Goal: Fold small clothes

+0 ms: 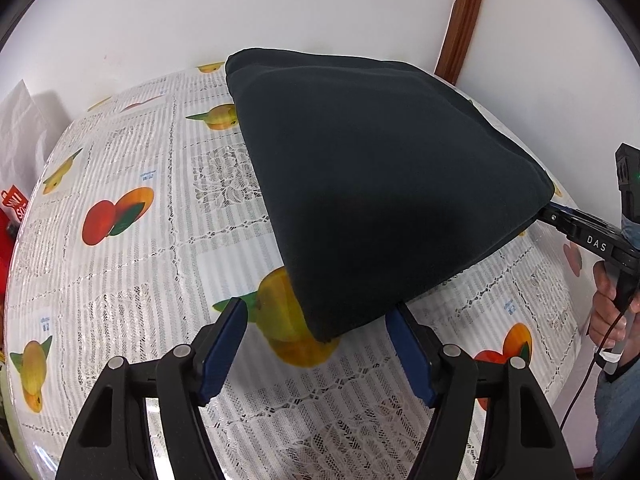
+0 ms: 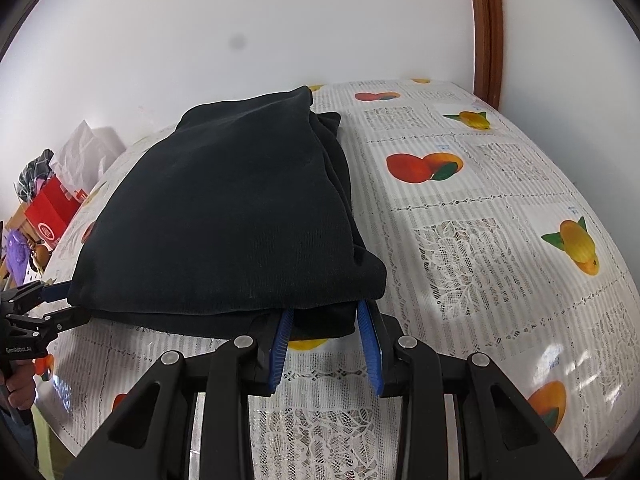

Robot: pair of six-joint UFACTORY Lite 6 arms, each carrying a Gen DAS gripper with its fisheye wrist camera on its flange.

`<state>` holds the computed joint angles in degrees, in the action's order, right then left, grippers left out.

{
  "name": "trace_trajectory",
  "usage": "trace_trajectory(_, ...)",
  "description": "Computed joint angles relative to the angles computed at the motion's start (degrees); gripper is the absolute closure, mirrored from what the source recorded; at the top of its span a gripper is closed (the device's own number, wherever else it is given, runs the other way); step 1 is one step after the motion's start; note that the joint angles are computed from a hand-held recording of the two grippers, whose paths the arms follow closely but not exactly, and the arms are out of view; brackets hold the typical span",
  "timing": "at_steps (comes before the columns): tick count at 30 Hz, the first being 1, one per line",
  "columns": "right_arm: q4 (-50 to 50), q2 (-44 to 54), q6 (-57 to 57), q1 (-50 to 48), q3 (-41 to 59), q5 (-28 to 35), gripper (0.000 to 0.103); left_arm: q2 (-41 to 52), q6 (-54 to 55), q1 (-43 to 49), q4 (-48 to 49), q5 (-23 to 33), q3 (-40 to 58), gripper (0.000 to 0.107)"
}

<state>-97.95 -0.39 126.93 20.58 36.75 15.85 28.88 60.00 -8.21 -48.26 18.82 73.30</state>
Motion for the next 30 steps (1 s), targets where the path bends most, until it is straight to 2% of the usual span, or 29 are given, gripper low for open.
trace_trajectory(3, -1.47, 0.17, 0.54, -0.95, 0.13, -0.72, 0.074, -0.06, 1.16, -0.01, -0.92, 0.35, -0.03, 0.044)
trace_trajectory(5, -1.34, 0.36, 0.16, -0.8, 0.38, -0.53, 0.08, -0.21, 2.11, -0.08, -1.7, 0.2, -0.22, 0.045)
trace_trajectory(8, 0.38, 1.12, -2.2, 0.42, 1.29, 1.35, 0.089, -0.55, 4.06, -0.07, -3.28, 0.26, -0.61, 0.052)
trace_trajectory(11, 2.05, 2.5, -4.26, 1.33, 2.67, 3.19, 0.093, -0.68, 5.46, 0.16, -4.32, 0.93, -0.51, 0.061)
trace_trajectory(13, 1.49, 3.15, -3.89, 0.92, 3.59, 2.96, 0.094, -0.69, 6.36, 0.28, -4.94, 1.19, -0.36, 0.068)
trace_trajectory(16, 0.7, 4.47, -3.46, 0.12, 5.41, 2.21, 0.095, -0.78, 6.02, 0.11, -4.29, 0.52, -0.09, 0.071)
trace_trajectory(25, -1.76, 12.1, -3.74, -2.05, 14.85, -0.76, 0.096, 2.73, -0.19, 2.3, 0.6, 1.16, 6.08, 0.074)
trace_trajectory(30, 1.42, 17.42, -8.13, -2.42, 21.54, -2.36, 0.096, 5.94, -4.69, 4.19, 4.23, 2.01, 11.23, 0.075)
